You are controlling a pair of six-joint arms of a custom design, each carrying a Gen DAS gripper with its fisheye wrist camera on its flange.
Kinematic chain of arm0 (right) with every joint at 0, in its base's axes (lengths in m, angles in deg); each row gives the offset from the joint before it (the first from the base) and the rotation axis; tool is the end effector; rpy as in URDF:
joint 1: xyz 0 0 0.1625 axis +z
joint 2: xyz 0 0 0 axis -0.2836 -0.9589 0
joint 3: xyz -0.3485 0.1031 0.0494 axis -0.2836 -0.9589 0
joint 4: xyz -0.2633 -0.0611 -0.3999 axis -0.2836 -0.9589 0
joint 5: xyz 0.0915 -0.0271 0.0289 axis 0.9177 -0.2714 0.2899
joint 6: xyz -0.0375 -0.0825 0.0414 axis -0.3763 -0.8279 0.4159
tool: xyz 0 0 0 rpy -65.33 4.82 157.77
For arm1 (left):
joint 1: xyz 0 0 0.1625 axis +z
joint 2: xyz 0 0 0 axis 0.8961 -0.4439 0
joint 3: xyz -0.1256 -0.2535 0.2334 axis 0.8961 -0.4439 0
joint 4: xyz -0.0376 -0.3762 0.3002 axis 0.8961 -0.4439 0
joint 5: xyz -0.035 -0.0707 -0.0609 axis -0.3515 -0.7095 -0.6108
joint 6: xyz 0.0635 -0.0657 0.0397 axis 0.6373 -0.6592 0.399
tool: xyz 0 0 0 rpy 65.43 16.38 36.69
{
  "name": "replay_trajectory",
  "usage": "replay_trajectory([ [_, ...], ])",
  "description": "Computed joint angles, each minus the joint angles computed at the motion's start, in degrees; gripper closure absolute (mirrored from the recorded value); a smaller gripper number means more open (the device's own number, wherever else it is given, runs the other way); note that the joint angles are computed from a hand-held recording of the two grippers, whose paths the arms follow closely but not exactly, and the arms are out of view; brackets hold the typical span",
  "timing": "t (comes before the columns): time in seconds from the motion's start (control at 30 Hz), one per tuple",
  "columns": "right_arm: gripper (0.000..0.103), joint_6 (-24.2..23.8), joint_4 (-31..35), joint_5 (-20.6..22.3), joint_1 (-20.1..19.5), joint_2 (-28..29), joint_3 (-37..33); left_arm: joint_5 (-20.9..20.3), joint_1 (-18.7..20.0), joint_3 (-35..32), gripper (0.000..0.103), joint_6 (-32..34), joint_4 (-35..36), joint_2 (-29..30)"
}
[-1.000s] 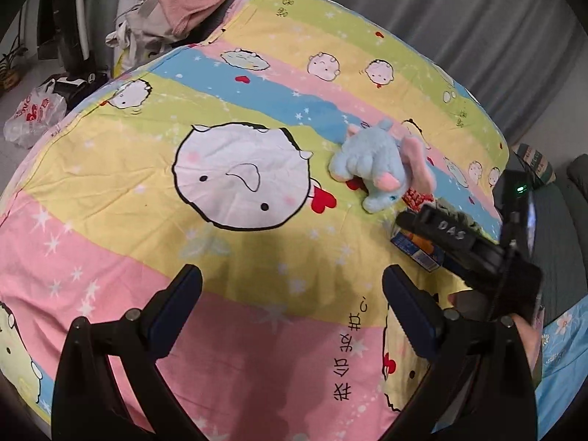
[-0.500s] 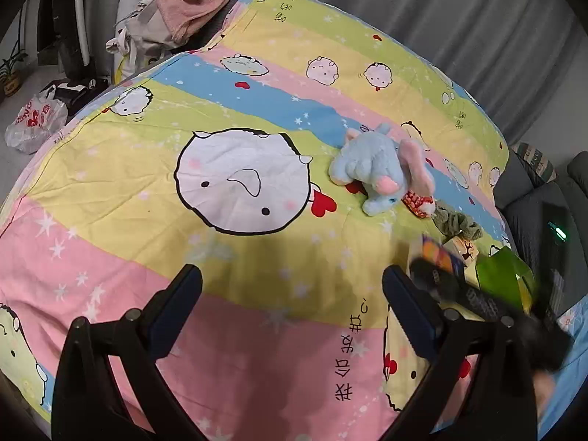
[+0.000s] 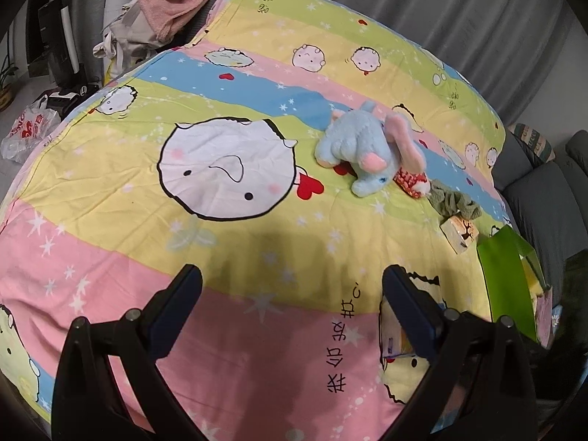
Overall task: Organize soft objects
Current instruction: 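Move the right gripper back and grasp the Tempo tissue pack, then carry the tissue pack over the box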
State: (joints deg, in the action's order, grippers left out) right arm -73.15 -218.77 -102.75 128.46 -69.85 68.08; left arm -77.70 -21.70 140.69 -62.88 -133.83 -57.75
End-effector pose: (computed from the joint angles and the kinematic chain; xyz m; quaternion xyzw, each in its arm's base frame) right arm 0.2341 -0.3895 0.0969 0.0811 -0.9229 0.2603 0.2719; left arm -0.1700 -0.4225 0.1635 0.0833 0.9228 -0.3152 0.2054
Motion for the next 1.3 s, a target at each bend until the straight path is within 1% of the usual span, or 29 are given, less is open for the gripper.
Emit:
replay_trajectory([
  [0.07,0.007,0.1,-2.2,1.5,0.1,-2.3,1.6,-0.3,-0.2,0.1,0.006,-0.1,-0.1,0.3],
  [0.13,0.007,-0.1,-5.1,2.8,0.0,-4.0,3.1,-1.7,-0.1,0.0,0.007,0.1,-0.2,0.9],
  [0.17,0.007,-0.4,-6.4,3.4,-0.2,-4.9,3.7,-2.9,0.1,-0.1,0.011,0.4,-0.6,1.1],
  [0.2,0.007,-0.4,-7.3,3.6,-0.3,-5.1,4.0,-5.8,0.7,-0.2,0.018,1.3,-1.4,1.5],
  [0.23,0.009,-0.2,-8.1,3.8,-0.5,-5.3,4.2,-7.7,1.1,-0.3,0.023,1.8,-1.9,1.8],
  [0.3,0.023,1.1,-8.5,5.9,-1.7,-6.7,5.1,-11.5,1.6,-0.7,0.038,2.5,-2.1,3.0],
  [0.33,0.026,2.0,-7.9,7.1,-2.6,-7.2,5.3,-12.8,1.7,-0.8,0.042,3.0,-2.4,3.8],
  [0.4,0.037,3.8,-6.5,10.0,-4.7,-8.8,6.1,-15.5,1.9,-1.2,0.05,3.9,-2.5,5.3],
  [0.43,0.04,4.2,-6.2,11.1,-5.6,-9.2,6.3,-16.9,2.1,-1.4,0.053,4.3,-2.3,5.8],
  [0.5,0.049,4.7,-5.2,13.0,-7.2,-9.6,6.5,-20.9,2.8,-2.0,0.055,5.6,-2.7,7.5],
  [0.53,0.051,4.7,-4.4,14.5,-8.2,-10.0,6.7,-21.4,2.8,-2.1,0.056,5.8,-3.2,8.1],
  [0.57,0.053,5.1,-3.4,16.6,-9.3,-10.3,6.7,-21.1,2.3,-1.9,0.057,6.6,-4.3,8.6],
  [0.6,0.053,5.4,-2.4,18.9,-10.5,-10.3,6.8,-20.5,1.9,-1.8,0.064,7.3,-4.7,8.9],
  [0.67,0.053,5.8,-2.1,21.0,-11.8,-9.7,6.6,-20.1,1.3,-1.8,0.067,7.9,-5.1,9.5],
  [0.73,0.053,6.4,-2.9,20.6,-11.8,-8.6,6.4,-21.2,1.3,-1.6,0.067,8.5,-5.7,9.5],
  [0.8,0.053,6.5,-3.4,20.1,-11.3,-8.4,6.4,-20.3,0.5,-1.2,0.067,8.6,-6.1,9.2],
  [0.9,0.053,5.8,-5.1,17.4,-9.1,-9.3,6.9,-20.6,-1.0,-0.8,0.068,8.7,-7.0,8.3],
  [1.0,0.053,4.8,-7.3,15.3,-6.8,-13.0,8.5,-20.4,-3.2,-0.5,0.068,9.9,-11.0,8.4],
  [1.03,0.053,4.3,-7.7,14.7,-6.2,-14.3,9.0,-20.9,-4.1,-0.5,0.068,10.3,-12.7,8.7],
  [1.13,0.053,3.5,-9.8,10.6,-4.1,-18.8,11.0,-23.2,-5.9,-1.3,0.068,11.6,-15.0,9.9],
  [1.17,0.053,3.3,-10.2,9.2,-3.5,-20.5,11.7,-23.8,-7.1,-1.7,0.068,12.3,-16.0,10.9],
  [1.27,0.052,3.4,-9.0,7.5,-3.4,-27.1,14.0,-24.1,-9.6,-3.0,0.068,12.0,-18.6,14.2],
  [1.3,0.053,3.5,-8.2,6.5,-3.4,-29.8,14.9,-25.0,-10.1,-3.6,0.068,11.7,-19.3,15.6],
])
